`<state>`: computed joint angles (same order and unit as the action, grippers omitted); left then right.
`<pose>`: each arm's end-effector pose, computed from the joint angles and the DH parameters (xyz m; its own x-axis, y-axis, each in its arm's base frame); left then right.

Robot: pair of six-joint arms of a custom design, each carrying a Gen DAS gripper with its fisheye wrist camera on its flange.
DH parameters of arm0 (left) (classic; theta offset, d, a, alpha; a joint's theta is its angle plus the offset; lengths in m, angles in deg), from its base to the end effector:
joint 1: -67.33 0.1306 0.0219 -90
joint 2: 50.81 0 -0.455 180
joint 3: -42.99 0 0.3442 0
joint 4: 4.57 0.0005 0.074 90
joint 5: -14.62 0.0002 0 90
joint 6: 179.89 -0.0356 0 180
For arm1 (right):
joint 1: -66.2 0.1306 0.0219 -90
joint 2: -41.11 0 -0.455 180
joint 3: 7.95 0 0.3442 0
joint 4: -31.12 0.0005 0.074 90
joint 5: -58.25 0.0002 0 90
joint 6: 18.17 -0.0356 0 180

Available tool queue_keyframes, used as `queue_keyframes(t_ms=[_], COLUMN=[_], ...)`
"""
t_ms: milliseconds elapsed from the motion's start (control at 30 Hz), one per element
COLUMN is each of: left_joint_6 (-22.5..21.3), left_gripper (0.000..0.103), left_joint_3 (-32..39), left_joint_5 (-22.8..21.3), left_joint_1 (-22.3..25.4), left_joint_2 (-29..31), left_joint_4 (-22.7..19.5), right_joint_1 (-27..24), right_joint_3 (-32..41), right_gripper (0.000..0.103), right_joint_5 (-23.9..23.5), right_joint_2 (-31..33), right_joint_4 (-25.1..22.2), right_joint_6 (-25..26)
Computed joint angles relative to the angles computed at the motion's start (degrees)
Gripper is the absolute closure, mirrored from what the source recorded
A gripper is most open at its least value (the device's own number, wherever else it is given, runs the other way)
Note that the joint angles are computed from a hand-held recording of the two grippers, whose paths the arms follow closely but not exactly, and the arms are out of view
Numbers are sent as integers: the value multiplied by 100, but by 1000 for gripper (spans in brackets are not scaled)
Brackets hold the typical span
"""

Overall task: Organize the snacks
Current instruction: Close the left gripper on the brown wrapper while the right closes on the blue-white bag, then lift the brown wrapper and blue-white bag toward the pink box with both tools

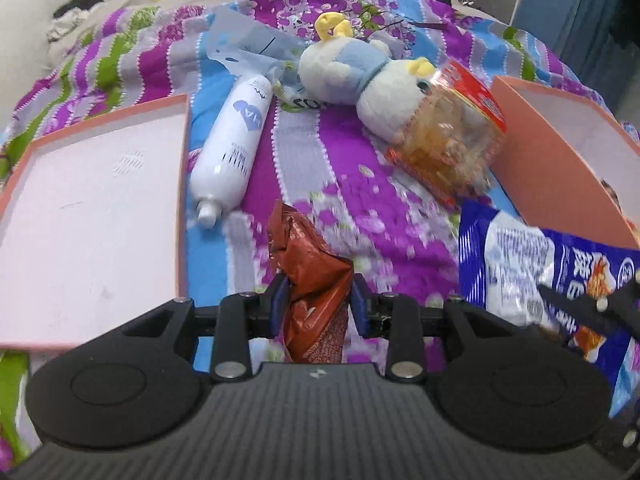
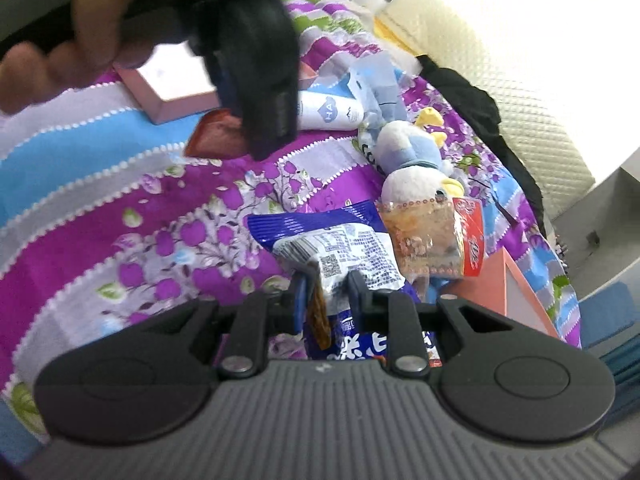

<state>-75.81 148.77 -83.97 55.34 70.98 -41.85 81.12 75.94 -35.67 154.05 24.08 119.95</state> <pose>0.6442 -0.1319 0.3347 -0.7893 -0.0783 -0.6089 -0.0762 0.9967 -0.0293 0.5682 0.1534 0.3178 -0.1490 -0.8084 -0.5694 -0.6309 0.5211 -0.5748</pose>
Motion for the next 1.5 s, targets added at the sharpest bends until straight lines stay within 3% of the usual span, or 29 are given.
queue_keyframes(t_ms=[200,333,467,567,700,833,900,967,1000,1133,1333,1433,1500], left_joint_6=[469,850,1050,1232,1172,1101,1172,1301,1385,1625,1973,1990,1965], left_gripper=[65,65,64,64,64,60,52,41,34,26,26,26,26], left_joint_3=[-936,-1252,-1341,-1243,-1096,-1042,-1064,-1109,-1142,-1321,-1579,-1637,-1622], left_joint_5=[-194,-250,-346,-234,-164,-99,35,174,177,210,209,275,340], left_joint_1=[-246,-415,-542,-550,-547,-516,-487,-457,-461,-448,-395,-357,-341], left_joint_2=[-582,-694,-623,-469,-310,-285,-314,-368,-407,-600,-818,-837,-809], left_joint_4=[203,352,430,251,85,18,31,69,91,228,391,435,406], right_joint_1=[-59,-136,-291,-436,-574,-667,-708,-777,-810,-861,-798,-746,-781], right_joint_3=[-482,-482,-244,-66,52,78,3,-77,-103,-227,32,365,561], right_gripper=[77,77,77,77,76,75,58,28,24,22,22,22,22], right_joint_5=[98,157,5,-294,-658,-1059,-1236,-1567,-1722,-1855,-1627,-1306,-1372], right_joint_2=[-296,-317,-225,-116,39,108,78,21,-3,-107,22,208,331], right_joint_4=[215,117,-350,-691,-1001,-1193,-1061,-948,-900,-645,-973,-1523,-1862], right_joint_6=[-464,-1066,-2076,-2809,-3274,-3333,-3352,-3292,-3216,-2723,-1263,-802,-737])
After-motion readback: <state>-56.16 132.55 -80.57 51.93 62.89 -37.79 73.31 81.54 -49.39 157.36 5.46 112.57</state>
